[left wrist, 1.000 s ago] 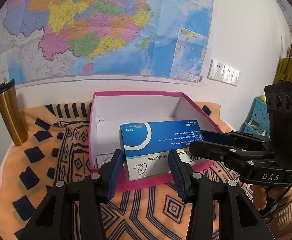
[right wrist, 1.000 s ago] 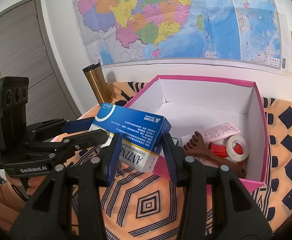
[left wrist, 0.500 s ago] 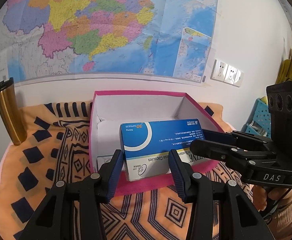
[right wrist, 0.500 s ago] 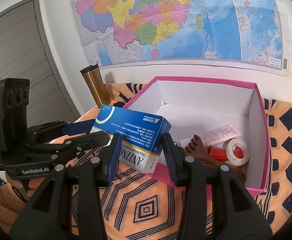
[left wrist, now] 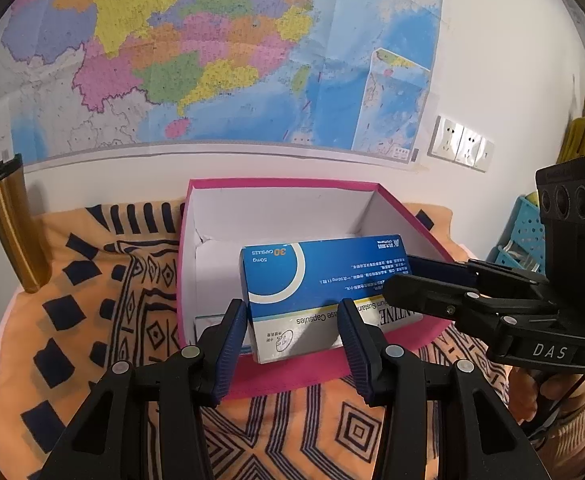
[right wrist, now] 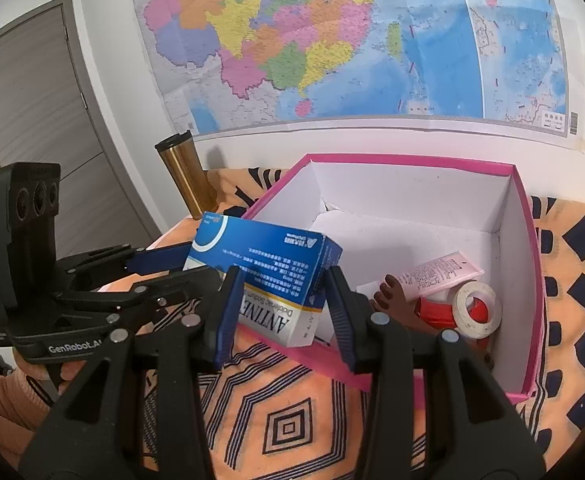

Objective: Organize rigid objects
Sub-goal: 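Lower the medicine box into the magenta box beside the comb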

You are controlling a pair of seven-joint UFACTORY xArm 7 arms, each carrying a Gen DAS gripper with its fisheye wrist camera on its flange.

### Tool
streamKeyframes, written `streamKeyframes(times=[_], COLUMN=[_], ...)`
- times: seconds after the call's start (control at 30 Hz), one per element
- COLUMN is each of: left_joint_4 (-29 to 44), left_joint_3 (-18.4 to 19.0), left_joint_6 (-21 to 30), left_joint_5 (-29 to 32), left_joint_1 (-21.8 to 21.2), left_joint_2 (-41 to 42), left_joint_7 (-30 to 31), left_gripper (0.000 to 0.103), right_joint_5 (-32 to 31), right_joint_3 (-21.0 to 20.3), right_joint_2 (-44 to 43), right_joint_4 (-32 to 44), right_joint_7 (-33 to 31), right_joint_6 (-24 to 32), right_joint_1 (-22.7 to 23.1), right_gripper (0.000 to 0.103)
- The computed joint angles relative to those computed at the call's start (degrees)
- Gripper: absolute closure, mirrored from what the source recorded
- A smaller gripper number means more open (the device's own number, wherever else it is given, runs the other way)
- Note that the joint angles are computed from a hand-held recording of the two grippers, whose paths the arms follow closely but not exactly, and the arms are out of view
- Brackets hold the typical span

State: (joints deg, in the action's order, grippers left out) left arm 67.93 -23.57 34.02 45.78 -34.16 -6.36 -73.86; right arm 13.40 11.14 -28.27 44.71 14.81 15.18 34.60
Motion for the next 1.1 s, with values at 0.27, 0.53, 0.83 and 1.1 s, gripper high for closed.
streamKeyframes(times=[0.27, 0.53, 0.83, 1.1], left_joint_4=[0.48, 1.23, 1.7, 2.2], left_joint_3=[0.5, 1.03, 1.76, 2.28], left_joint_6=[-0.23, 0.27, 0.15, 0.55], left_joint_5=[-0.54, -0.64, -1.22, -1.45], left_joint_1=[-0.07, -0.41, -0.8, -1.05], left_joint_2=[0.74, 1.51, 2.25, 2.94], left_joint_7=[0.48, 0.92, 1.49, 2.09], left_gripper=[0.056, 0.056, 0.056, 0.056], right_joint_5=[0.64, 1.5, 2.18, 3.74], right_joint_3=[-0.65, -1.15, -1.26, -2.16], right_joint_2=[0.4, 1.01, 1.44, 2.48], right_joint_4=[0.0, 0.15, 0.26, 0.63], right_joint_7=[-0.36, -0.97, -1.26, -2.29], right_joint_6=[-0.14, -0.39, -0.49, -0.67], right_joint_1=[0.46, 0.8, 0.76, 1.42], right_gripper=[0.058, 0.058, 0.058, 0.058])
